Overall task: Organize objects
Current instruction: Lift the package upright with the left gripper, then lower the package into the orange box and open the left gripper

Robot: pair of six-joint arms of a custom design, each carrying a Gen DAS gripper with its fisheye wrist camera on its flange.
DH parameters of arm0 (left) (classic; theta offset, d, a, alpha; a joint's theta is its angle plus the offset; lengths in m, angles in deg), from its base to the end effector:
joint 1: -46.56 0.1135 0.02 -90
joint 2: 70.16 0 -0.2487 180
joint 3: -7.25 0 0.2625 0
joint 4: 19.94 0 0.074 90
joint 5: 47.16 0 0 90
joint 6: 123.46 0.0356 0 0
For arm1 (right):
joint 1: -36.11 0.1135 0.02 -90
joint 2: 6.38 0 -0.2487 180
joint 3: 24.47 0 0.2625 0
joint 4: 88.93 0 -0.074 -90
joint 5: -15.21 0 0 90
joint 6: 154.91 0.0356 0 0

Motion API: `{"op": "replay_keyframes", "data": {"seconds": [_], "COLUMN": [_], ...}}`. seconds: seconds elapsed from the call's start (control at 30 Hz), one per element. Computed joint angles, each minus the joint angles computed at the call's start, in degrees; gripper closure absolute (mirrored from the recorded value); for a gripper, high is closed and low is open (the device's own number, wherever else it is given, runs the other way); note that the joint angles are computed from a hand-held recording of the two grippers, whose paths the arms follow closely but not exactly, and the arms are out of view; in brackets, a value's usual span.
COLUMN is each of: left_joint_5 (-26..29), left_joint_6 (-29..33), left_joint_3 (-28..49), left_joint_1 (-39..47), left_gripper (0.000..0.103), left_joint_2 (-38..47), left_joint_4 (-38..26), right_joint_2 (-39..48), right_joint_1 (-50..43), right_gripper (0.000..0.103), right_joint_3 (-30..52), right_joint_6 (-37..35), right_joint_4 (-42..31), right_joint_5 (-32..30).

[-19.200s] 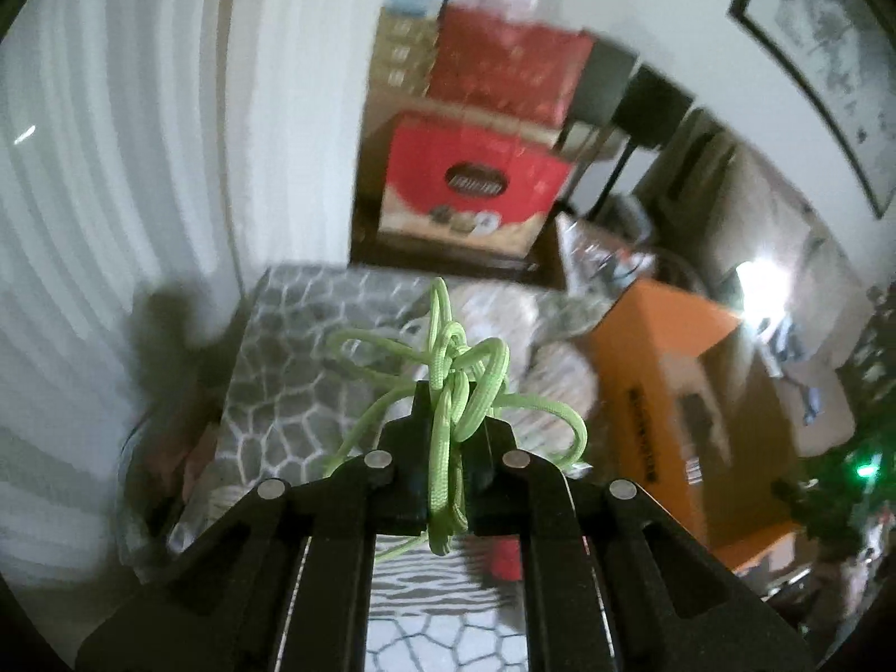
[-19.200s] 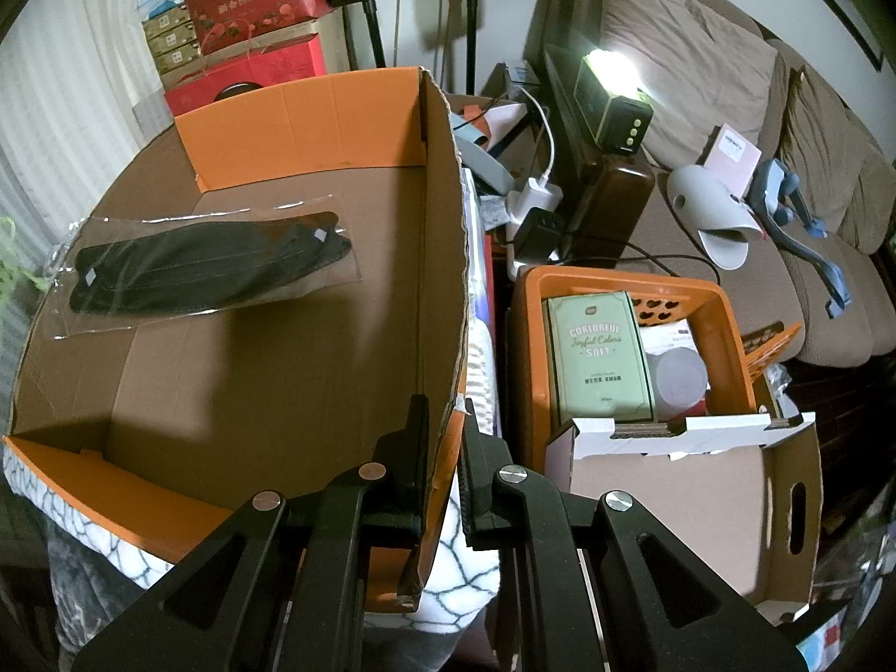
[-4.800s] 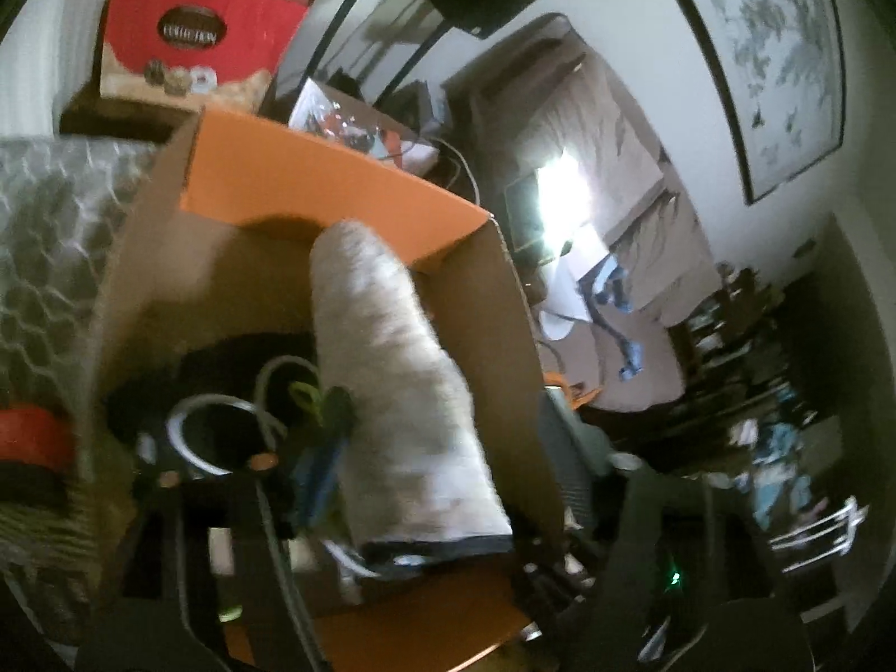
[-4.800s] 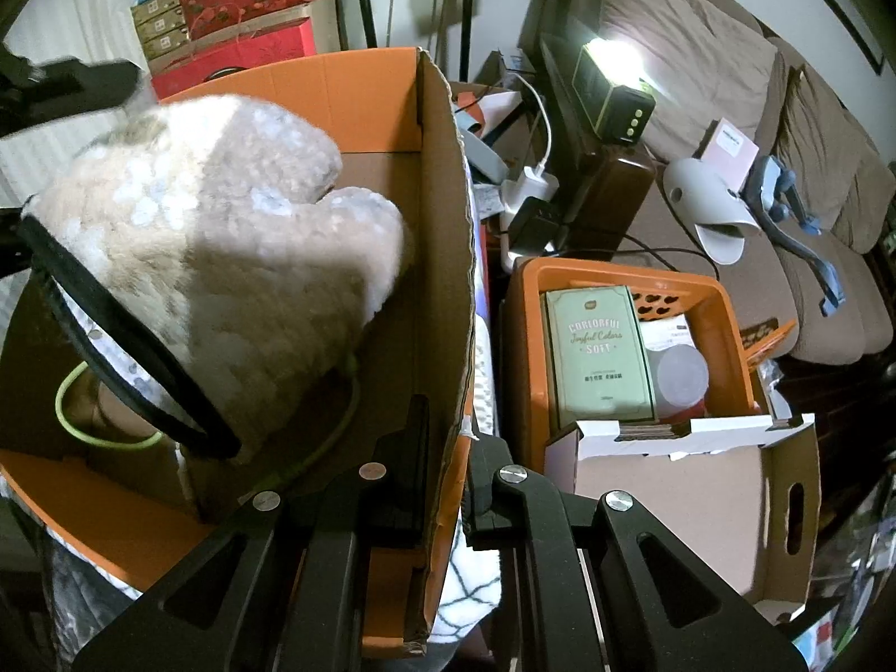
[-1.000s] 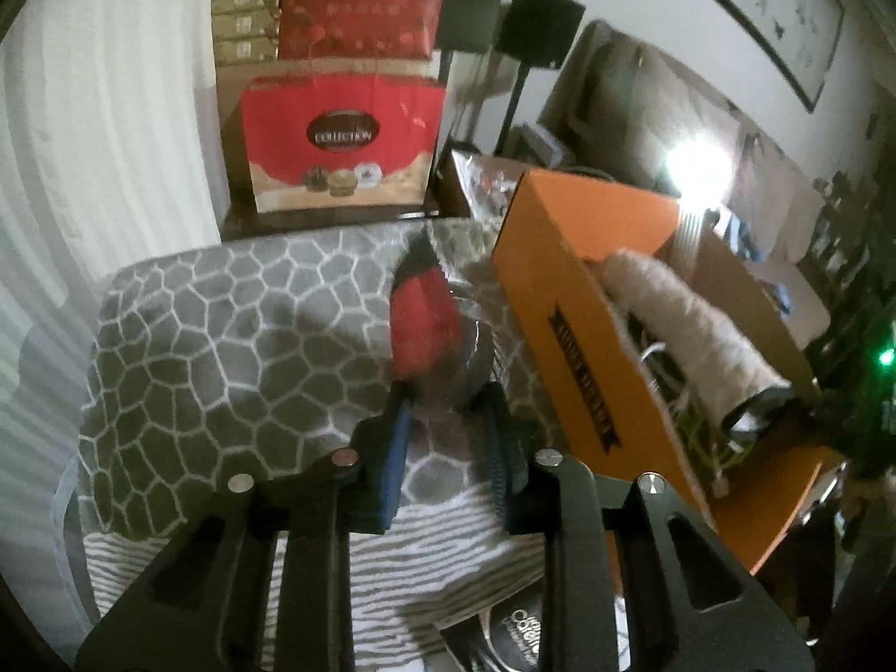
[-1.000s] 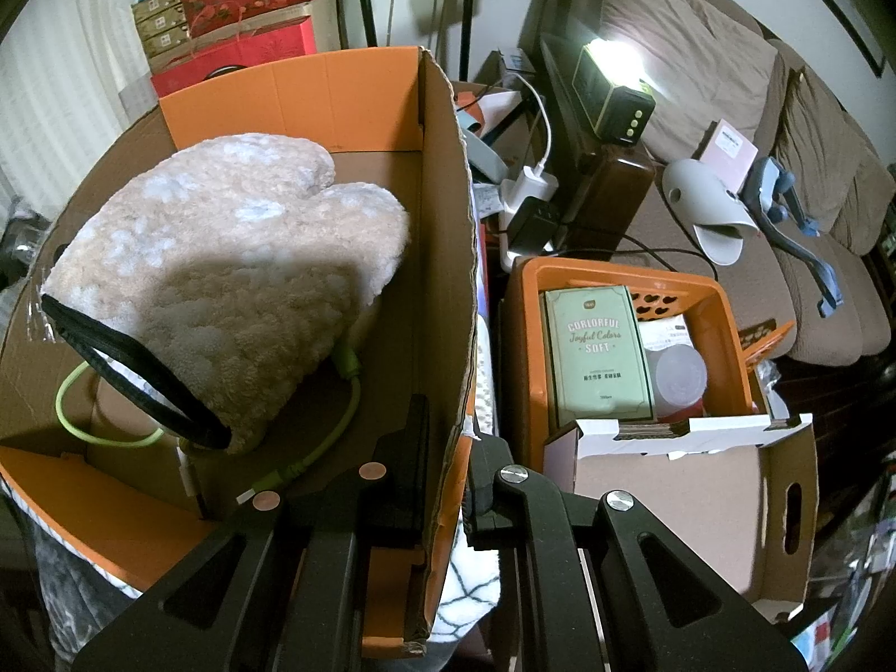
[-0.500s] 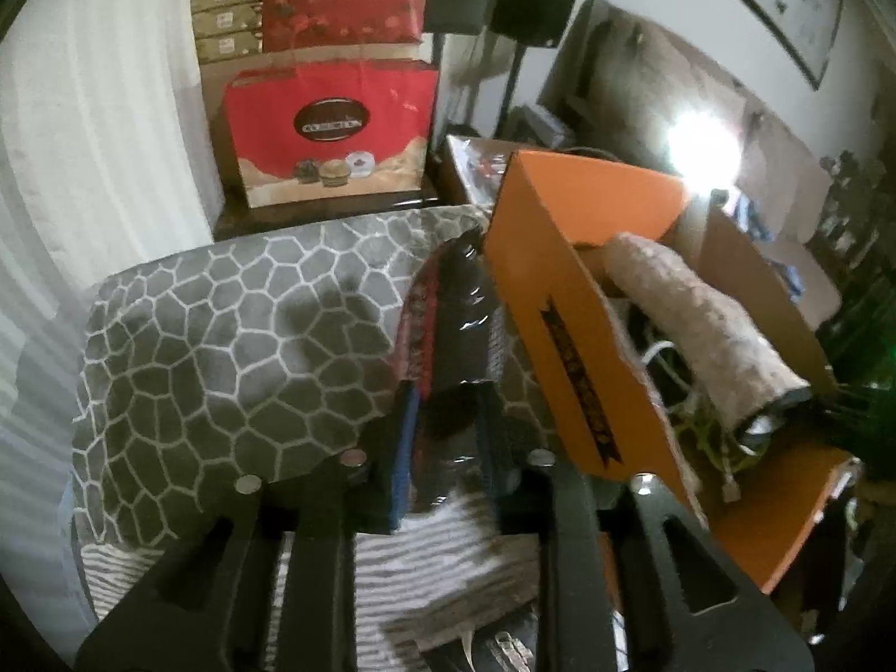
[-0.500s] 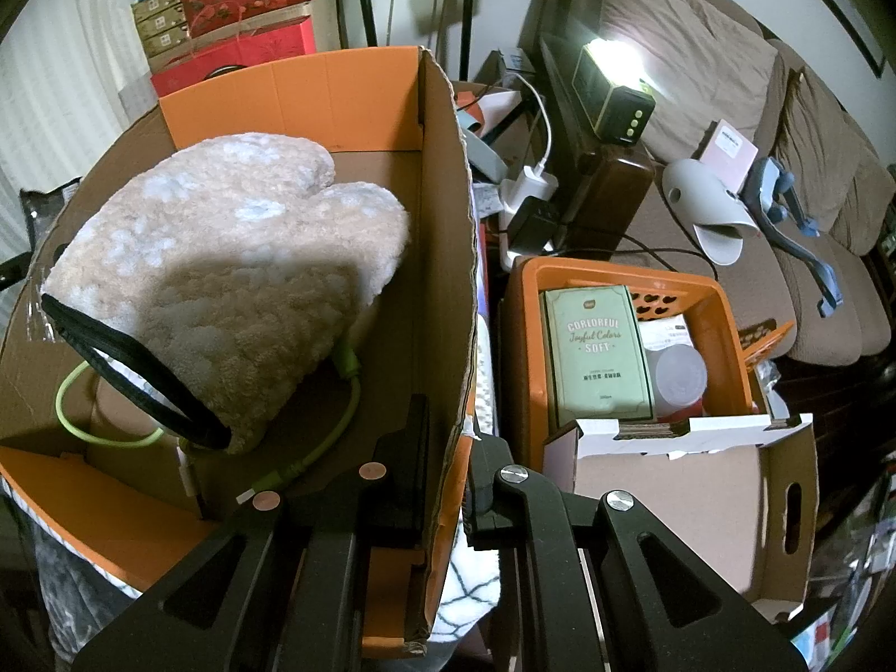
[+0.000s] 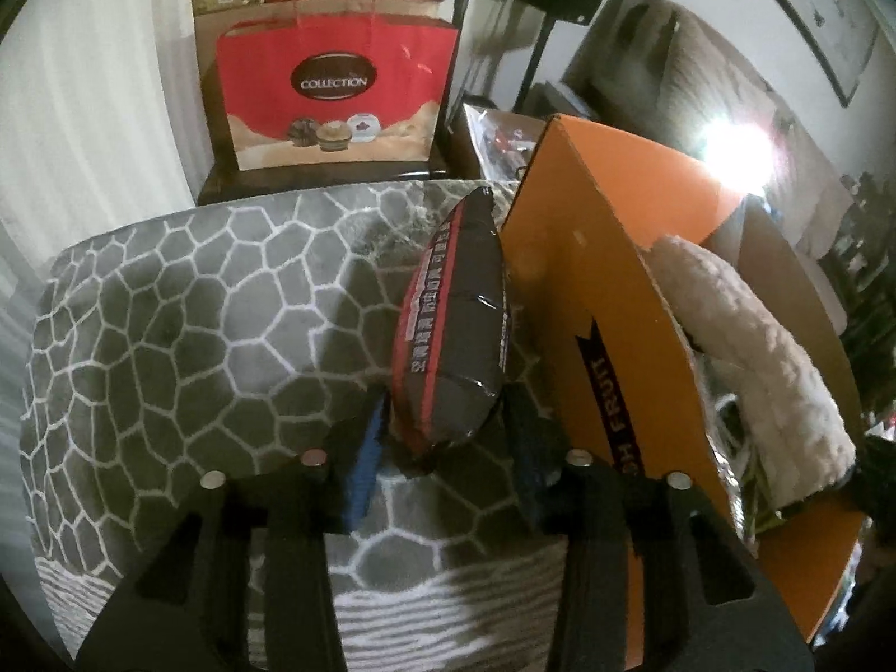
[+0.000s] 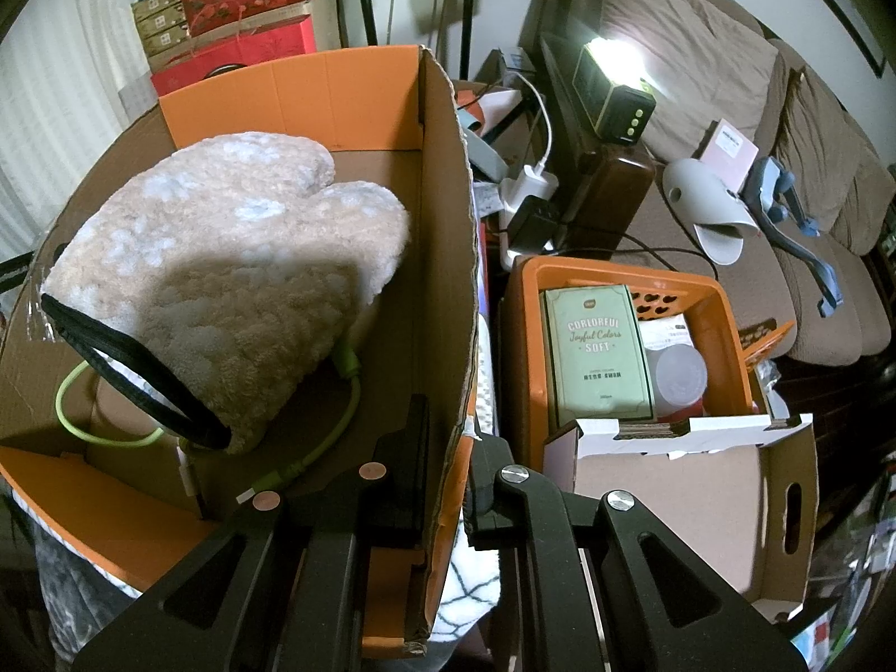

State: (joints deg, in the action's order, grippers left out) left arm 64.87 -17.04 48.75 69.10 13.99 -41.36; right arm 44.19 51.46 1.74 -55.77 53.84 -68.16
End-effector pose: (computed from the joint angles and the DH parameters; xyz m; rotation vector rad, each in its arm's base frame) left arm 0.2217 0.0776 0.0868 -0.0223 2.5807 -0.2752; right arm 0.1488 0.0366 0.1011 -0.1041 2.6315 -0.0077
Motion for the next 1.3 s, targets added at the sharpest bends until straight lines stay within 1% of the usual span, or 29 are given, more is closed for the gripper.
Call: {"op": "replay_keyframes", "data": {"seconds": [0.1,0.13,0.2,0.33,0.47,0.6,0.7,0.83,0.93,1.07,1.17,1.3], "left_joint_5": [-0.6,-0.8,-0.1,1.4,4.5,8.7,10.1,10.8,9.6,6.9,4.8,0.6], "left_joint_6": [-0.3,-0.7,-1.0,-1.4,-1.0,-0.7,-0.7,-1.6,-4.3,-7.9,-11.6,-17.1], "left_joint_3": [0.2,0.4,0.4,-0.2,-0.5,0.3,1.0,2.2,2.4,2.2,1.3,-0.4], "left_joint_1": [-0.4,-0.6,0.0,2.1,5.1,7.4,6.3,4.0,0.4,-4.2,-8.5,-14.9], "left_gripper": [0.060,0.063,0.064,0.066,0.066,0.066,0.066,0.066,0.066,0.066,0.066,0.066], "left_joint_2": [1.6,2.3,3.0,0.5,-6.3,-14.8,-21.6,-26.4,-28.6,-28.6,-28.0,-27.0], "left_joint_4": [1.6,2.3,3.0,2.1,-2.7,-10.1,-16.0,-20.7,-22.0,-21.6,-20.2,-17.3], "right_joint_2": [0.1,0.1,0.1,0.1,0.0,0.1,-0.1,-0.2,-0.1,-0.2,-0.3,-0.1], "right_joint_1": [0.1,0.1,0.0,0.1,0.0,0.1,0.0,-0.1,0.0,-0.1,-0.1,0.0], "right_gripper": [0.094,0.094,0.094,0.094,0.094,0.094,0.094,0.094,0.094,0.094,0.094,0.094], "right_joint_3": [0.0,0.0,0.0,0.0,0.0,0.0,-0.1,-0.1,-0.1,-0.1,-0.1,0.0], "right_joint_6": [0.1,0.1,0.0,0.0,0.0,0.1,-0.1,-0.1,0.0,-0.1,-0.1,0.0], "right_joint_4": [0.0,0.0,0.0,0.0,0.0,0.1,-0.1,-0.1,-0.1,-0.2,-0.1,-0.1], "right_joint_5": [0.0,0.0,0.0,0.1,0.0,0.1,0.0,0.0,0.0,0.0,0.0,0.1]}}
